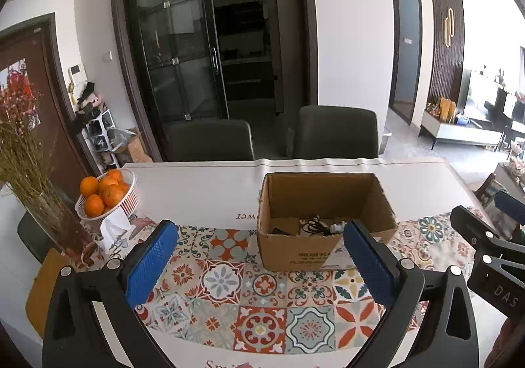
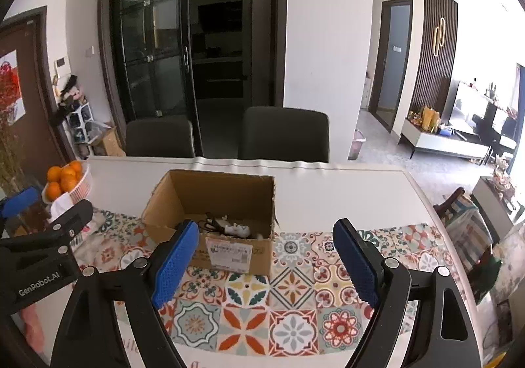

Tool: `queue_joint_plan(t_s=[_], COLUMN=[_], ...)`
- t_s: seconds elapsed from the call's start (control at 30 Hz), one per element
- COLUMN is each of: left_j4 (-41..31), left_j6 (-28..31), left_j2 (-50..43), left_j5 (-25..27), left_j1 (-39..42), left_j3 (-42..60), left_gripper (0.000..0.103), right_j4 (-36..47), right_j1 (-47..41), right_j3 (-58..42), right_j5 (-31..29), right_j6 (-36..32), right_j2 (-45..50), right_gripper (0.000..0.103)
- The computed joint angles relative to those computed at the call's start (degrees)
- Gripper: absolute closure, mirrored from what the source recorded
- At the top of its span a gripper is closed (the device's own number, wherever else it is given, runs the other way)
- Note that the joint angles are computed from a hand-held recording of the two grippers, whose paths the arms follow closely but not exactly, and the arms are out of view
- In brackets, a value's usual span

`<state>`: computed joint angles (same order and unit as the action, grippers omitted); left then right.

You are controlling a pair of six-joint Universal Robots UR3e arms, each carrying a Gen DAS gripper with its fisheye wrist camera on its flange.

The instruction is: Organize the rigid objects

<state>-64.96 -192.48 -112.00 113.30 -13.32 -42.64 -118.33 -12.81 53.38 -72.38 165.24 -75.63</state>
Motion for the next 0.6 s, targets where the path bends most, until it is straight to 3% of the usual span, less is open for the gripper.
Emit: queue_joint_plan(t_s=[0.33, 0.6], left_j4=[5.9, 5.8], left_j6=[-2.2, -4.7], left_j2=[9.8, 14.3], left_j5=[5.9, 6.7], left_j1=[-4.5, -7.1], left_j3=[-14.0, -19.1], left_gripper=[0.000, 0.000], right_j4=[-3.1, -1.7], right_j1=[-4.1, -8.4], right_j3=[15.2, 21.5], right_j5=[4.6, 9.8], right_j6=[-2.8, -5.7], right_j2=[-12.9, -19.4], right_gripper=[0.019, 0.018])
